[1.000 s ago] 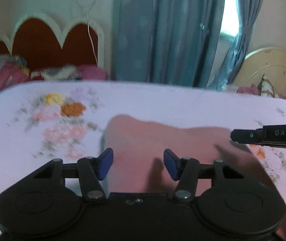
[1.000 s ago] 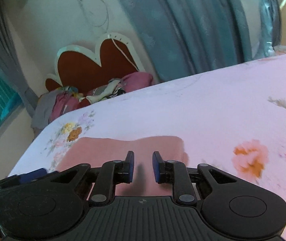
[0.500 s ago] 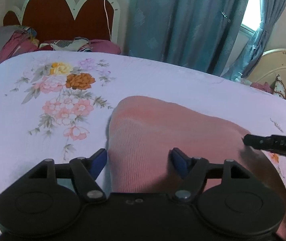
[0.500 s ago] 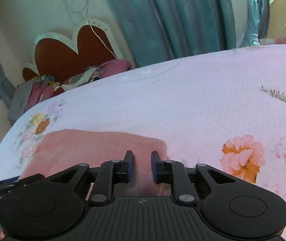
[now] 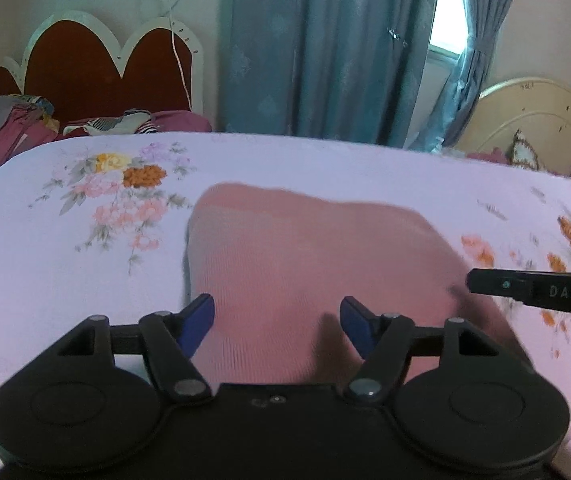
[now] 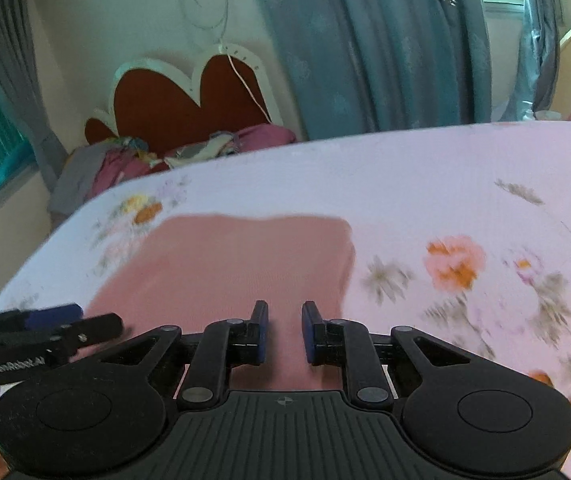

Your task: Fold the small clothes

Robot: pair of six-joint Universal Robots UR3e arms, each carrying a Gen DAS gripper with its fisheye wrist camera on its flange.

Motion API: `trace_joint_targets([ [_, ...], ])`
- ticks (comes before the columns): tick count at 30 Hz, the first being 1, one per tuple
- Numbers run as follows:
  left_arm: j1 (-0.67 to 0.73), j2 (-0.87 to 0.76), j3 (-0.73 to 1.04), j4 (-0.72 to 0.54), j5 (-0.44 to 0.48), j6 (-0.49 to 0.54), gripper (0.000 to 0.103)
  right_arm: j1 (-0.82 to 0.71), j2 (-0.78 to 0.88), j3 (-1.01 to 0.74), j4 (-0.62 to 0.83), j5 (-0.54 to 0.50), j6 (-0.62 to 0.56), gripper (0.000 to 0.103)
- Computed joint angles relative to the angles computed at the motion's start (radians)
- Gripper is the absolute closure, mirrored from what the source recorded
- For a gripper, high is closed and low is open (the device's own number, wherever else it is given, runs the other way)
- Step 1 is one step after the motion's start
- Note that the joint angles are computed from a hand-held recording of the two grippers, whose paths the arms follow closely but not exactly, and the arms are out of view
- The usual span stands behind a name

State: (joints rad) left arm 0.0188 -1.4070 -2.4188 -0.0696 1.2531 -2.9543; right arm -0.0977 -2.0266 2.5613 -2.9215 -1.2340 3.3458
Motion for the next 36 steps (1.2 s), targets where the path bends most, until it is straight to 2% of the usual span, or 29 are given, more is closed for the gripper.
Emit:
trace_joint_targets([
  [3, -0.035, -0.047, -0.002, 0.036, 0.057, -0.002, 0.031, -0.019, 0.019, 0.027, 0.038, -0.021, 0.011, 0.085],
  [7, -0.033, -0.031, -0.004, 0.020, 0.063, 0.006, 0.031, 0.027, 0.018, 0.034, 0.007, -0.073, 0.052, 0.085],
  [12, 0.028, 0.137, -0.053, -0.119, 0.011, 0.030, 0.033, 0.027, -0.243, 0.047, 0.211, -0.060, 0.072, 0.085],
  [16, 0.067, 0.295, -0.117, -0.240, -0.016, 0.053, 0.033, 0.111, -0.354, 0.048, 0.340, -0.136, 0.093, 0.085],
  [19, 0.051, 0.299, -0.163, -0.208, 0.013, 0.059, 0.031, 0.159, -0.329, 0.080, 0.317, -0.186, 0.152, 0.085],
  [22, 0.033, 0.244, -0.187, -0.131, 0.039, 0.047, 0.025, 0.222, -0.207, 0.088, 0.200, -0.246, 0.194, 0.085],
  [24, 0.033, 0.229, -0.194, -0.120, 0.039, 0.039, 0.019, 0.224, -0.165, 0.099, 0.146, -0.248, 0.210, 0.085],
  [25, 0.030, 0.217, -0.195, -0.110, 0.044, 0.032, 0.016, 0.218, -0.162, 0.091, 0.157, -0.240, 0.224, 0.084],
  [27, 0.008, 0.182, -0.196, -0.073, 0.073, 0.013, 0.003, 0.213, -0.181, 0.091, 0.184, -0.237, 0.221, 0.084],
  [28, -0.006, 0.162, -0.193, -0.060, 0.089, 0.006, 0.001, 0.206, -0.203, 0.094, 0.203, -0.231, 0.214, 0.084],
  [33, -0.022, 0.117, -0.183, -0.050, 0.099, -0.018, 0.000, 0.173, -0.253, 0.099, 0.255, -0.203, 0.192, 0.084],
  [36, -0.011, 0.129, -0.169, -0.106, 0.090, -0.054, 0.000, 0.178, -0.247, 0.095, 0.252, -0.209, 0.177, 0.083],
])
